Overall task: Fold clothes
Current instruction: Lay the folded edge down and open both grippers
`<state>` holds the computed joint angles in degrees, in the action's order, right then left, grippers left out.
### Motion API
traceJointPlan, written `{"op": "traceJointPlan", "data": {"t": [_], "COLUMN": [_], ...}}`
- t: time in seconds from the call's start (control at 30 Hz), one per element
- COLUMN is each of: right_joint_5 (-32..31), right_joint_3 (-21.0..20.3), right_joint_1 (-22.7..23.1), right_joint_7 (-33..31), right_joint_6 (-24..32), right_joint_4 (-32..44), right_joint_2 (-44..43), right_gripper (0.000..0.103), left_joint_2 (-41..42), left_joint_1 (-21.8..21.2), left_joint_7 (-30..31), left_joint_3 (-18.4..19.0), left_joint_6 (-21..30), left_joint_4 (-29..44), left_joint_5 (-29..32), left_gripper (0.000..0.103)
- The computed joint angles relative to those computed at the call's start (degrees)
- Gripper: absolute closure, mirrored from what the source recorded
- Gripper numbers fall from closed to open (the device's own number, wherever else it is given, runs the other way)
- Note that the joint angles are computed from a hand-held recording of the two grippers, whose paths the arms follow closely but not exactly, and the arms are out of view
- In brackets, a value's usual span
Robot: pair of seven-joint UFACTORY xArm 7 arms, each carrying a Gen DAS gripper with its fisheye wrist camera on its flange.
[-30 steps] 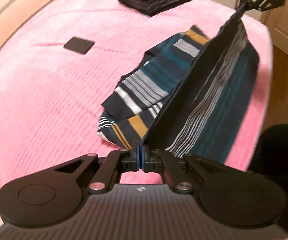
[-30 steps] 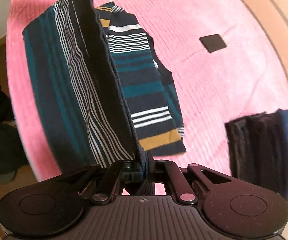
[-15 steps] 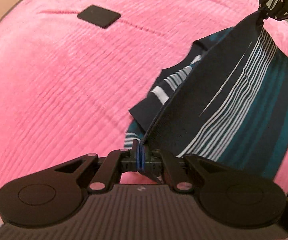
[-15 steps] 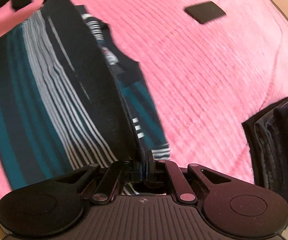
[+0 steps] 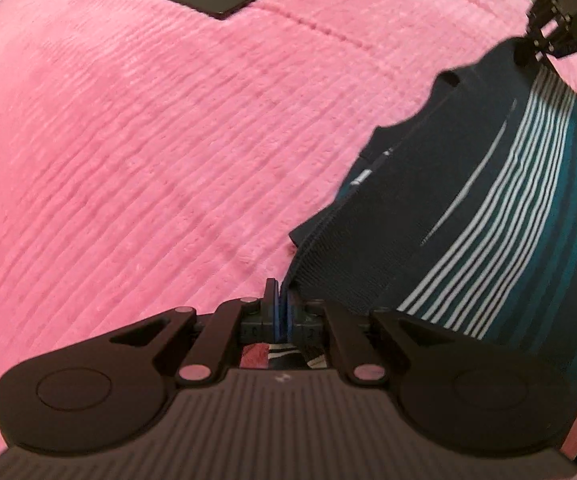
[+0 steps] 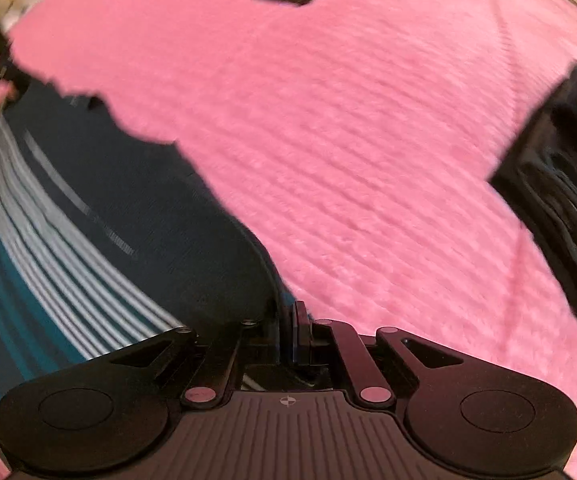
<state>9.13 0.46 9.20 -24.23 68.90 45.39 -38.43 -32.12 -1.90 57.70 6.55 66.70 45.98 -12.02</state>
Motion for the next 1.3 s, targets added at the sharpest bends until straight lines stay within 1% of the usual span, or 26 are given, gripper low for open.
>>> {"op": "traceJointPlan", "data": {"t": [0.03,0.07,0.1,0.13,0.17,0.23,0.3,0.4,0.47,0.53,0.67,0.7,0.73,0.77,0.8,0.9,0.97,1.03,1.13,1.2,1.27,1.3], "right_joint_5": [0.25,0.35,-0.02,-0.18,-0.12,-0.17,2.22,4.62,4.92,4.67,4.29,4.87,5.57,5.59,5.26,4.05,3.41,3.29,2.77,1.51,0.58,-0.22], "right_joint_3": [0.09,0.25,0.72,1.03,1.16,1.38,0.04,-1.18,-1.53,-1.72,-1.66,-2.27,-2.95,-3.0,-2.74,-1.72,-1.18,-1.18,-1.35,-0.96,-0.69,-0.01], "right_joint_1": [-0.64,-1.25,-1.93,-2.66,-3.39,-4.8,-4.9,-4.34,-4.0,-3.79,-4.18,-3.92,-3.5,-3.42,-3.53,-3.9,-3.92,-4.06,-3.68,-3.35,-3.75,-4.43], "right_joint_7": [1.47,3.02,4.67,6.76,9.12,13.91,18.42,22.4,23.58,23.96,25.77,25.96,25.9,26.12,26.53,27.61,28.03,28.77,28.56,27.32,27.17,28.09], "right_joint_6": [-0.54,-1.19,-2.19,-3.04,-3.68,-4.92,-4.38,-4.06,-4.45,-5.53,-8.77,-9.33,-9.5,-9.08,-8.43,-7.71,-8.68,-10.29,-12.32,-13.17,-14.35,-14.44], "right_joint_4": [-0.26,-0.63,-1.17,-1.92,-2.7,-4.13,-5.34,-7.5,-8.53,-9.53,-10.91,-11.19,-11.23,-10.76,-10.07,-7.86,-6.8,-7.2,-8.66,-10.36,-12.03,-12.38], "right_joint_2": [-0.95,-2.1,-3.44,-4.87,-6.27,-8.95,-11.41,-14.37,-14.89,-14.56,-12.13,-11.54,-10.93,-10.41,-9.99,-10.46,-12.16,-12.35,-10.75,-9.29,-9.25,-10.01], "right_gripper": [0.1,0.09,0.07,0.059,0.05,0.05,0.05,0.05,0.05,0.05,0.05,0.051,0.054,0.084,0.099,0.1,0.101,0.101,0.101,0.1,0.099,0.079], "left_joint_2": [-0.04,-0.07,-0.06,0.03,0.2,0.69,0.23,0.33,0.61,1.37,1.93,1.78,1.63,1.49,1.19,-0.59,-1.49,-2.06,-0.27,1.72,1.98,1.84], "left_joint_1": [0.43,1.02,1.6,2.24,2.87,4.1,5.01,5.21,4.93,4.51,3.65,3.45,3.25,3.04,2.87,2.55,2.64,2.75,2.94,3.15,3.39,3.5], "left_joint_7": [-1.12,-2.54,-3.98,-5.38,-6.78,-9.31,-11.78,-14.07,-14.52,-14.81,-13.85,-13.58,-13.3,-13.05,-12.73,-11.62,-12.37,-12.62,-13.5,-14.23,-14.86,-15.42], "left_joint_3": [0.13,0.32,0.57,0.96,1.33,2.05,2.91,4.16,4.28,3.86,1.81,1.73,1.64,1.59,1.63,2.63,3.61,3.89,3.26,2.11,1.04,0.66], "left_joint_6": [-0.51,-1.36,-2.11,-2.59,-2.92,-2.25,-1.01,1.91,3.31,3.38,0.76,0.57,0.38,0.37,0.77,1.99,2.47,1.42,-0.98,-1.78,-3.53,-4.41], "left_joint_4": [0.31,0.85,1.46,2.22,3.04,4.67,4.97,4.74,3.64,2.28,-0.49,-0.68,-0.87,-0.92,-0.72,0.63,2.5,3.04,1.99,0.56,-1.47,-2.39], "left_joint_5": [-0.45,-0.9,-1.28,-1.53,-1.68,-1.47,-2.21,-4.32,-5.41,-6.45,-5.8,-5.74,-5.67,-5.59,-5.48,-6.23,-8.03,-8.69,-8.02,-6.24,-4.78,-4.32], "left_gripper": [0.093,0.093,0.092,0.086,0.082,0.08,0.077,0.074,0.069,0.069,0.07,0.073,0.085,0.099,0.1,0.101,0.1,0.1,0.1,0.1,0.099,0.098]}}
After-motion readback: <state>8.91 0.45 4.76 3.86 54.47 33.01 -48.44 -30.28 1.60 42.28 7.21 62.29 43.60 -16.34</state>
